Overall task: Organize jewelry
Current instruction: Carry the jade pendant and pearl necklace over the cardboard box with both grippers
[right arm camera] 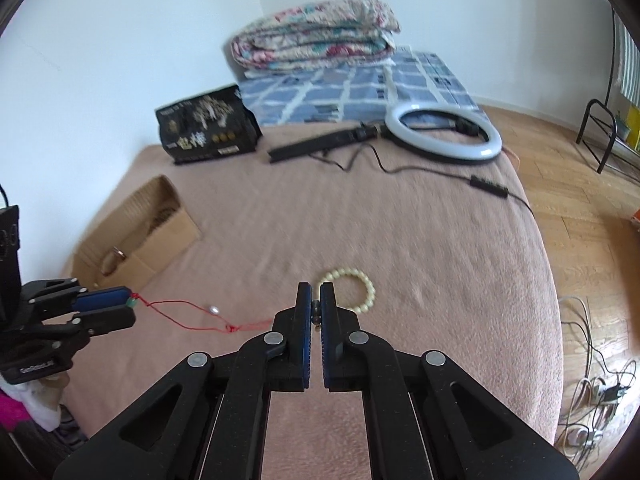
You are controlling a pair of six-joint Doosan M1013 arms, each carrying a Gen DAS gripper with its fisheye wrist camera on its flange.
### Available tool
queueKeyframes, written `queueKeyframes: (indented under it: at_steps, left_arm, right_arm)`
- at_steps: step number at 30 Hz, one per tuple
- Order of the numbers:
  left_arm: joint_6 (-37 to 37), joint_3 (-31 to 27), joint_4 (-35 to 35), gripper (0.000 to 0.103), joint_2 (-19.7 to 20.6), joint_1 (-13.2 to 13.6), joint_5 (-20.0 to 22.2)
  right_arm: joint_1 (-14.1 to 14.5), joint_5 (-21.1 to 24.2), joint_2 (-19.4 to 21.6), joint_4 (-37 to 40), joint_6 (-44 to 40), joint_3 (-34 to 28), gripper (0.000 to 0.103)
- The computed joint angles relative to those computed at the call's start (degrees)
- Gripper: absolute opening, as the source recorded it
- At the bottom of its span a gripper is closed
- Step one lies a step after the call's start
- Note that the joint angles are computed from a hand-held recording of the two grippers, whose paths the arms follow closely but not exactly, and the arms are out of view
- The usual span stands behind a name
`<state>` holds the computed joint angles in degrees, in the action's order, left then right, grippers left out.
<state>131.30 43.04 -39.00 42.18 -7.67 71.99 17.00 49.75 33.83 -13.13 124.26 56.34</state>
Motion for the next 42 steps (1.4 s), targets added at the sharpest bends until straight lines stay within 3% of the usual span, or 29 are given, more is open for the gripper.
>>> queueKeyframes:
  at_steps: [14, 26, 36, 42]
  left_arm:
    - [1.47, 1.94, 0.07, 0.019, -3.12, 1.45, -9.97]
    - [-0.69, 0.24, 0.29, 0.019, -2.62, 3.30, -12.71]
    - [-9.01, -7.87, 1.39, 0.019, 1.32, 5.96, -10.41]
    - [-14.93, -15.62, 3.45, 0.019, 5.34, 7.56, -6.60]
  right_arm:
    - [2.32, -5.40, 0.45, 0.77, -2.78, -3.47, 0.003]
    - [3.47, -4.44, 4.86, 6.57, -10.21, -11.70, 0.003]
    - [3.93, 0.11, 11.20, 10.34, -15.53, -23.69, 0.003]
    - [4.21, 5.70, 17.36, 11.96, -18.18, -35.59, 0.003]
